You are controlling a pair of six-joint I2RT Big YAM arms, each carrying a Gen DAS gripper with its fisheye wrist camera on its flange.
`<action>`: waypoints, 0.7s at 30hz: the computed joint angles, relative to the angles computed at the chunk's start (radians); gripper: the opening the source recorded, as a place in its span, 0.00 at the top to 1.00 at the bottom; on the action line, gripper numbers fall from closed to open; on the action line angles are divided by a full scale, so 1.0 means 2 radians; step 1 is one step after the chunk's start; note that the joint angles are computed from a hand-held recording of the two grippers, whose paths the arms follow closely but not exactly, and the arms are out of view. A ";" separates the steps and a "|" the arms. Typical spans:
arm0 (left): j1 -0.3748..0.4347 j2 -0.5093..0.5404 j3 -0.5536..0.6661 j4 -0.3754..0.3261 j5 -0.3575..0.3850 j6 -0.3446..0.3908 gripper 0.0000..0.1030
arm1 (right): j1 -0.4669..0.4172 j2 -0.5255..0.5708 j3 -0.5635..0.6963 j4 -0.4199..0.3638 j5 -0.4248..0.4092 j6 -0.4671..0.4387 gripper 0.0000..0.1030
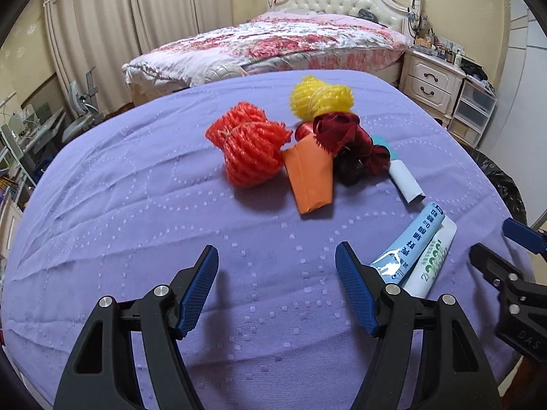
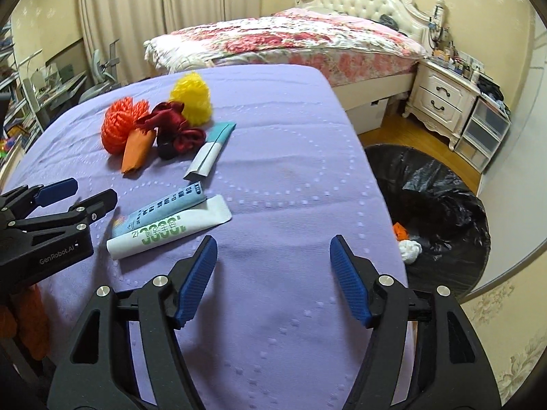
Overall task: Collect trash
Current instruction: 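Move both grippers back toward the toothpaste tubes on the bed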
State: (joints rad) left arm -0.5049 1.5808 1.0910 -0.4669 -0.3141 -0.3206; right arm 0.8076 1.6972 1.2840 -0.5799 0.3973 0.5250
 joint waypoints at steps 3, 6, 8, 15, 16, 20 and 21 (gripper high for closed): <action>0.002 0.005 0.005 -0.009 0.014 0.011 0.33 | -0.002 0.016 0.018 -0.012 -0.003 -0.005 0.35; -0.001 0.005 0.003 -0.007 0.013 0.022 0.33 | -0.004 0.025 0.032 -0.019 -0.004 -0.013 0.35; -0.003 0.004 0.000 -0.003 0.014 0.025 0.33 | -0.006 0.030 0.040 -0.021 -0.006 -0.017 0.35; -0.007 -0.001 -0.007 -0.004 0.033 0.018 0.33 | -0.011 0.046 0.066 -0.029 -0.011 -0.034 0.35; -0.008 -0.003 -0.009 -0.003 0.037 0.017 0.33 | -0.011 0.048 0.069 -0.029 -0.013 -0.036 0.35; -0.015 -0.007 -0.014 -0.002 0.033 0.017 0.33 | -0.010 0.054 0.078 -0.031 -0.012 -0.039 0.35; -0.015 -0.008 -0.015 -0.004 0.035 0.013 0.33 | -0.009 0.053 0.078 -0.030 -0.010 -0.039 0.35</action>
